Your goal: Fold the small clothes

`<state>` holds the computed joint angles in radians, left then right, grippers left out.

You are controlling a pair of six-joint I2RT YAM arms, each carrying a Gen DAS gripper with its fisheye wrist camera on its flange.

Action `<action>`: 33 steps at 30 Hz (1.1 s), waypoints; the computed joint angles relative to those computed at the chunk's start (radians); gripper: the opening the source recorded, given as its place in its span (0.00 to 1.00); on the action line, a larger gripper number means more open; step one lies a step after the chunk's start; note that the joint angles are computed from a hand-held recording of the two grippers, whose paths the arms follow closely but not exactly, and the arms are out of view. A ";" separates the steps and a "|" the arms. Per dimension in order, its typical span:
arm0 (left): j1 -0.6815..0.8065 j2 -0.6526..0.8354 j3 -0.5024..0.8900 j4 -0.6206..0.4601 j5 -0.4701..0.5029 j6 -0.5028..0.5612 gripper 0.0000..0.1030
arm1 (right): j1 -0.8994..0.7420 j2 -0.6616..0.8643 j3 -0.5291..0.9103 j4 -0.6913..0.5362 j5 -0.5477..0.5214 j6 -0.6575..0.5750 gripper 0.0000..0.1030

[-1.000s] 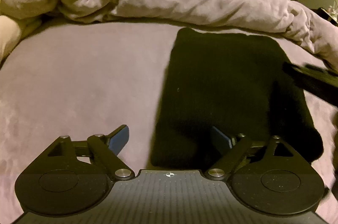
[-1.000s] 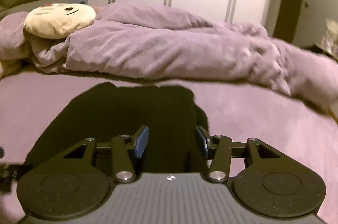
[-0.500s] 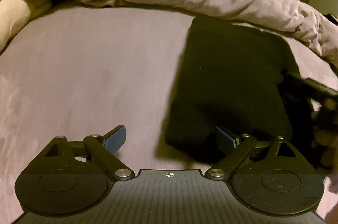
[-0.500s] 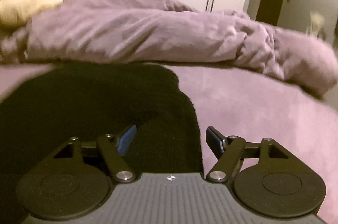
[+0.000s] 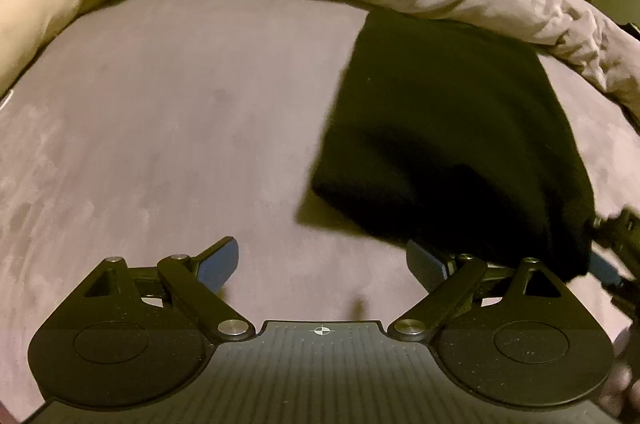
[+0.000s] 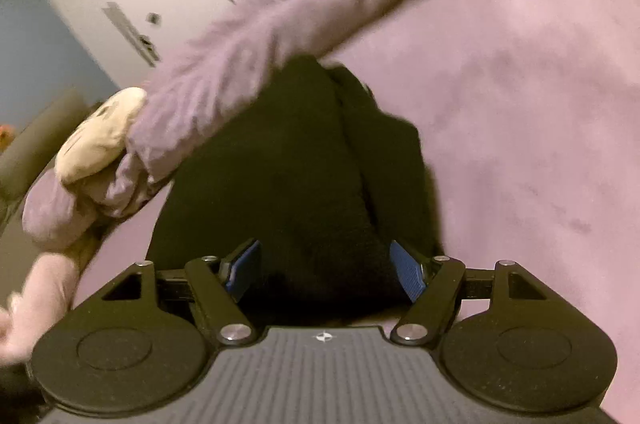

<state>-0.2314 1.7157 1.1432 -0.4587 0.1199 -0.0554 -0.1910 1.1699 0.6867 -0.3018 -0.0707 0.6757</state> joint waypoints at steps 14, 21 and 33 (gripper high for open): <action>0.029 -0.061 -0.107 -0.007 0.011 -0.006 0.93 | -0.097 -0.079 -0.158 0.164 -0.198 0.273 0.61; 0.018 -0.052 -0.084 -0.025 -0.009 -0.008 0.93 | -0.162 0.167 -0.114 0.345 -0.256 0.374 0.40; -0.031 -0.074 -0.100 0.004 -0.075 0.003 0.93 | -0.025 0.187 -0.018 0.193 0.123 -0.272 0.18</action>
<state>-0.2626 1.6417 1.0428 -0.4549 0.0445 -0.0527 -0.2162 1.3570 0.6685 -0.1092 0.0525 0.4033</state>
